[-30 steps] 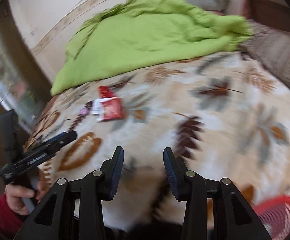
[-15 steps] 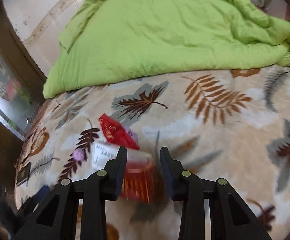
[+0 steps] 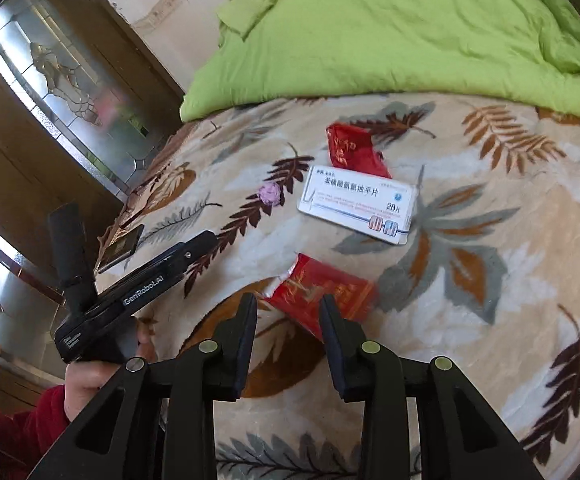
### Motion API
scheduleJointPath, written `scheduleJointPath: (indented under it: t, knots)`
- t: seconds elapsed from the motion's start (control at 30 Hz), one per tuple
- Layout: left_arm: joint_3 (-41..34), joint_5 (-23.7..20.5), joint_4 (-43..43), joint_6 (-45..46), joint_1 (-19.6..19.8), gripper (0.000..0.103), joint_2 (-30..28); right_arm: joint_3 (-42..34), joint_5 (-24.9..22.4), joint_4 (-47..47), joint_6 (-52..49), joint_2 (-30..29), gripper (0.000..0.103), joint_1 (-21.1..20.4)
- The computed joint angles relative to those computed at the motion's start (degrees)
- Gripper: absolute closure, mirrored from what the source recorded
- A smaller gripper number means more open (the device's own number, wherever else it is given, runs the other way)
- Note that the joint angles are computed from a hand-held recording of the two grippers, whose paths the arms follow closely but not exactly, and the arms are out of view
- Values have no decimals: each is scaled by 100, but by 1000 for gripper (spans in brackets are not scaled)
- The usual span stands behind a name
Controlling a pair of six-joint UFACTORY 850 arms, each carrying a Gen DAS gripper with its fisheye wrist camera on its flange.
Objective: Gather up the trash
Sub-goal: 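Move both tools back over the remaining trash on the bed, then grasp the red cigarette pack with the right tool while the left tool grasps the purple crumpled paper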
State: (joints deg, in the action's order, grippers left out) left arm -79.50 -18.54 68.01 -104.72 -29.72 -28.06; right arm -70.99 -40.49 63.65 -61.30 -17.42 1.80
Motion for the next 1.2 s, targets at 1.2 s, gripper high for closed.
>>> scheduleJointPath:
  t: [1.2]
  knots:
    - [-471, 765, -940, 1252, 126, 39, -256, 595, 1819, -313, 114, 136, 46, 511]
